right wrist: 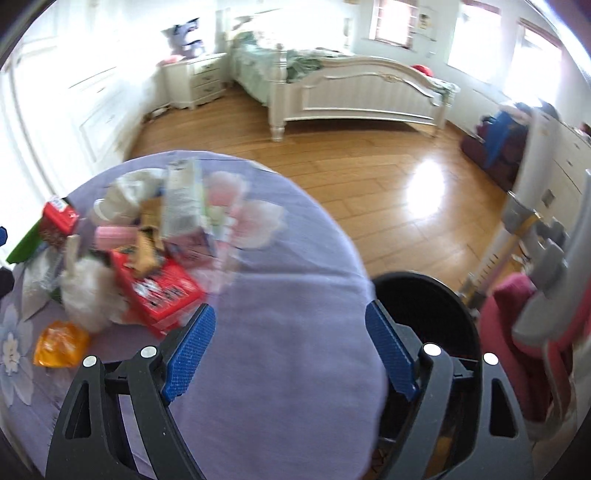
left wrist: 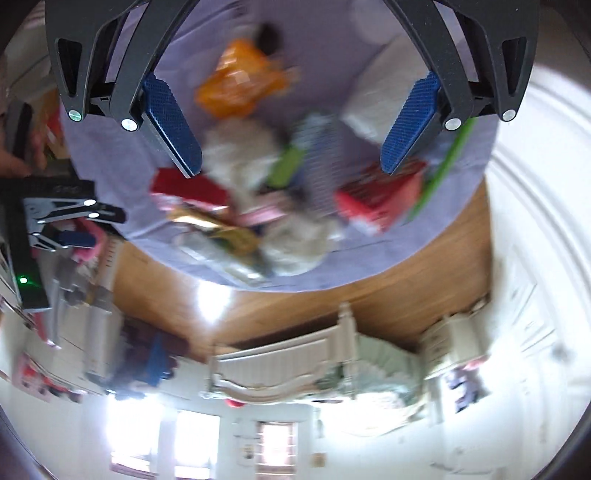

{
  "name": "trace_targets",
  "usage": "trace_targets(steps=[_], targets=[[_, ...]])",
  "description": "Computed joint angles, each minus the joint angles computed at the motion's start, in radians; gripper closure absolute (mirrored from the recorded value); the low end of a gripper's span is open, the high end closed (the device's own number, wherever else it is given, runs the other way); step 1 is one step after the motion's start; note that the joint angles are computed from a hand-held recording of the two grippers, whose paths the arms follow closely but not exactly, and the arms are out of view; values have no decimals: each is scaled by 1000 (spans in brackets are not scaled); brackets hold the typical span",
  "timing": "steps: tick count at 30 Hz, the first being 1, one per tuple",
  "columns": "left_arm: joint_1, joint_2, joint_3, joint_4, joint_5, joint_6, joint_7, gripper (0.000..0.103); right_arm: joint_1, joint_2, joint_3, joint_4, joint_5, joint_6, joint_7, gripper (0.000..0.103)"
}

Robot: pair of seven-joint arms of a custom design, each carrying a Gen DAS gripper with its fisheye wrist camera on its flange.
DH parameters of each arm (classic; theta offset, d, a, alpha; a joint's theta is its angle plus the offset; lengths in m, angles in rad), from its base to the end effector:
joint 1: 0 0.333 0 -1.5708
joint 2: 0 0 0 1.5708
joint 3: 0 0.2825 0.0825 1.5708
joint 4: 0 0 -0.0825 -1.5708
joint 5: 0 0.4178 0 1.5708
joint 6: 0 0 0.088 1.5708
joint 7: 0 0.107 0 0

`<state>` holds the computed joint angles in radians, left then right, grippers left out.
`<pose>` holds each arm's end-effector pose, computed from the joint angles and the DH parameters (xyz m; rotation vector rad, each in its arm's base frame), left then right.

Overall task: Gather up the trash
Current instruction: 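Grasp the white milk carton with the right tool while the left tool grasps a red carton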

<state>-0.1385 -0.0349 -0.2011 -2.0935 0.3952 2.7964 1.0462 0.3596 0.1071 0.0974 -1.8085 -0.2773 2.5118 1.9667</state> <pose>0.5744 -0.2229 0.4716 -1.6588 1.9077 -0.7787 0.5976 0.2940 0.5024 -2.0448 1.6183 -0.5526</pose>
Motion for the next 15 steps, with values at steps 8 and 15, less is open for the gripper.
trace_targets(steps=[8, 15], targets=[[78, -39, 43, -70, -83, 38, 149, 7, 29, 249, 28, 348, 86, -103, -144, 21], [67, 109, 46, 72, -215, 15, 479, 7, 51, 457, 31, 652, 173, -255, -268, 30]])
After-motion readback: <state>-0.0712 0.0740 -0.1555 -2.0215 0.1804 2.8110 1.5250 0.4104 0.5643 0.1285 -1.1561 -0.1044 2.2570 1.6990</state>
